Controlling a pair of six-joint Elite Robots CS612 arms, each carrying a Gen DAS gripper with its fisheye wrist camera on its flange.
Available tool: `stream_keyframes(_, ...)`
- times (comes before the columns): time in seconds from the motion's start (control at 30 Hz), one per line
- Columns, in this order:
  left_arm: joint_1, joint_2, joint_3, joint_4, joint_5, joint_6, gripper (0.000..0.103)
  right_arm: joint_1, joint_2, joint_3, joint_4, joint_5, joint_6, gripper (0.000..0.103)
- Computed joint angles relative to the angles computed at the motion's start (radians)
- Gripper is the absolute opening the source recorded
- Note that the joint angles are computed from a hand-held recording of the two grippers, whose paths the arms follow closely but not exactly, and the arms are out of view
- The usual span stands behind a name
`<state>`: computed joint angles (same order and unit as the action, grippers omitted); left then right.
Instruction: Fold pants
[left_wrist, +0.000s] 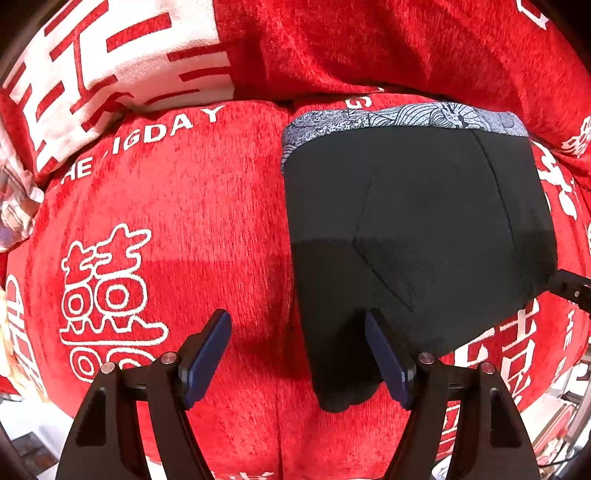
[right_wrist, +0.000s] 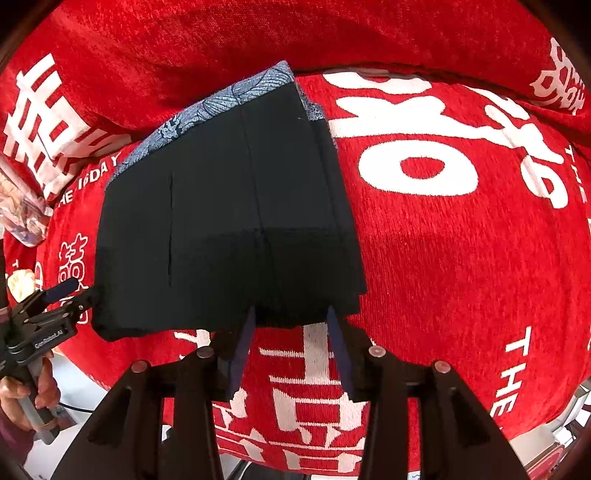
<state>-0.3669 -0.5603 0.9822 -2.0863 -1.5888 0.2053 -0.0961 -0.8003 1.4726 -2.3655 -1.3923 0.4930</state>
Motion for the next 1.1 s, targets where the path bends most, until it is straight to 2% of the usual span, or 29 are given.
stream_keyframes(0.27,-0.006,0.012,-0.019,0.017,0.016,-0.005,0.076,-0.01,-0.003,-0.001,-0.002,0.012,0.003,0.045)
stream_keyframes(0.33,-0.007,0.014,-0.022,0.019,0.018,0.0,0.076,-0.013,-0.003,0.0,-0.003,0.017,0.004,0.054)
stream_keyframes(0.4,-0.008,0.016,-0.025,0.021,0.019,0.0,0.088,-0.015,-0.005,0.002,-0.009,0.018,0.006,0.058)
stream_keyframes(0.43,-0.008,0.016,-0.023,0.016,0.02,-0.001,0.1,-0.015,-0.005,0.003,-0.013,0.018,0.005,0.058)
stream_keyframes(0.57,-0.011,0.013,-0.017,-0.003,0.03,0.0,0.101,-0.021,-0.007,0.007,-0.021,0.028,0.005,0.061)
stream_keyframes(0.63,-0.013,0.018,-0.025,0.007,0.036,-0.004,0.101,-0.024,-0.008,0.011,-0.027,0.034,0.007,0.07)
stream_keyframes(0.7,-0.014,0.021,-0.029,0.01,0.042,-0.008,0.101,-0.027,-0.009,0.015,-0.035,0.04,0.007,0.073)
stream_keyframes(0.9,-0.012,0.029,-0.043,0.04,0.04,-0.029,0.101,-0.035,-0.009,0.018,-0.04,0.057,-0.013,0.075)
stream_keyframes(0.97,-0.011,0.031,-0.048,0.049,0.036,-0.035,0.101,-0.04,-0.008,0.021,-0.046,0.074,-0.01,0.084)
stream_keyframes(1.1,-0.011,0.036,-0.056,0.063,0.044,-0.038,0.101,-0.051,-0.008,0.041,-0.098,0.106,0.017,0.086)
